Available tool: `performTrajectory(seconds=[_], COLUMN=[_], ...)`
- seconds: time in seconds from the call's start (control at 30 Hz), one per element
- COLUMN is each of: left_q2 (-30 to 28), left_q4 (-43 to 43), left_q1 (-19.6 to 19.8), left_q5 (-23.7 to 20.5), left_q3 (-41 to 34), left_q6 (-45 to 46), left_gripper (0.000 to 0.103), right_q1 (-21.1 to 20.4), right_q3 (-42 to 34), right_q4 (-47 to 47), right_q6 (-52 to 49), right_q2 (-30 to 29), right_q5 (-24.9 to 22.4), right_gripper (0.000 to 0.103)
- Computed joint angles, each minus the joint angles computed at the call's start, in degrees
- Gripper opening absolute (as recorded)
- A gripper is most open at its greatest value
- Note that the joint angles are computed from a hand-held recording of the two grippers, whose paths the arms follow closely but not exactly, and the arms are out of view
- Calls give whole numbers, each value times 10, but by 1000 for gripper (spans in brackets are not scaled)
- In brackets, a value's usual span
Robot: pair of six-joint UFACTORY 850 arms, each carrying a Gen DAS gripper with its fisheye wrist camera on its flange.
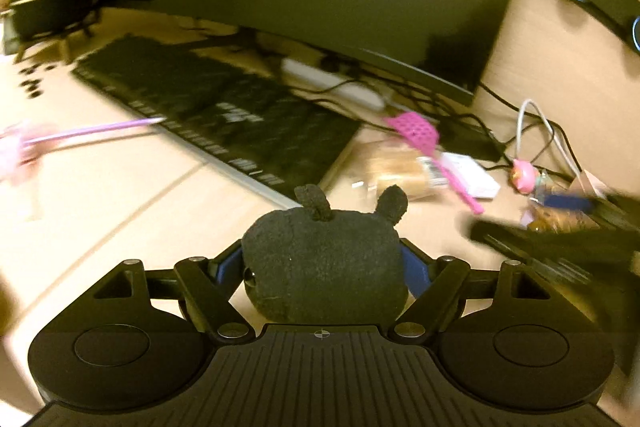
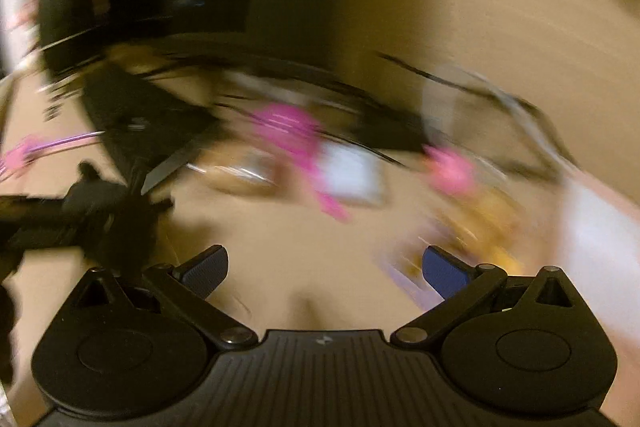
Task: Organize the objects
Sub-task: 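Grasp the green plush toy with the left tool while the right tool grasps the wrapped bun, then carry the plush and bun into the pink box and release both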
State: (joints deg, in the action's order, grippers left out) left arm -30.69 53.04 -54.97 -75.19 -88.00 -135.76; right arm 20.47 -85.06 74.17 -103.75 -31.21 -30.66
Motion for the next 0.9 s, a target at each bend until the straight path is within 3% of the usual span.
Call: performTrajectory(seconds=[0.1,0.2,0.33,0.4,0.43,0.5,0.67,0.73,0.9], left_q2=[30,50,58,60,60,57,30,16,-31], left_q4=[-10,-10,-3,-1,3,8,18,28,90], left_q1=[-20,-32,-30,-27,-26,-24,-15,-11,7], left_q5=[-4,-4,7,14,17,27,105,147,238], left_q3=[31,53,65,66,66,58,17,-2,-84], left_q6=[-15,-34,-40,-33,-26,-4,85,109,172], left_gripper=[83,83,83,83,83,83,83,83,83], right_q1=[49,74,94,103,102,89,19,-14,-100], right_q3=[-44,-89,-153,-151,-150,-128,-12,33,102], right_q4=[16,-18,-173,-201,-223,-212,-119,-105,-116], right_q6=[-51,-20,163,196,223,221,105,76,99], right_q2=[-46,-84,-122,-122,-117,-93,13,54,128], right_q5=[31,54,53,82,81,65,30,38,55], right_gripper=[103,103,102,87,85,71,72,72,72])
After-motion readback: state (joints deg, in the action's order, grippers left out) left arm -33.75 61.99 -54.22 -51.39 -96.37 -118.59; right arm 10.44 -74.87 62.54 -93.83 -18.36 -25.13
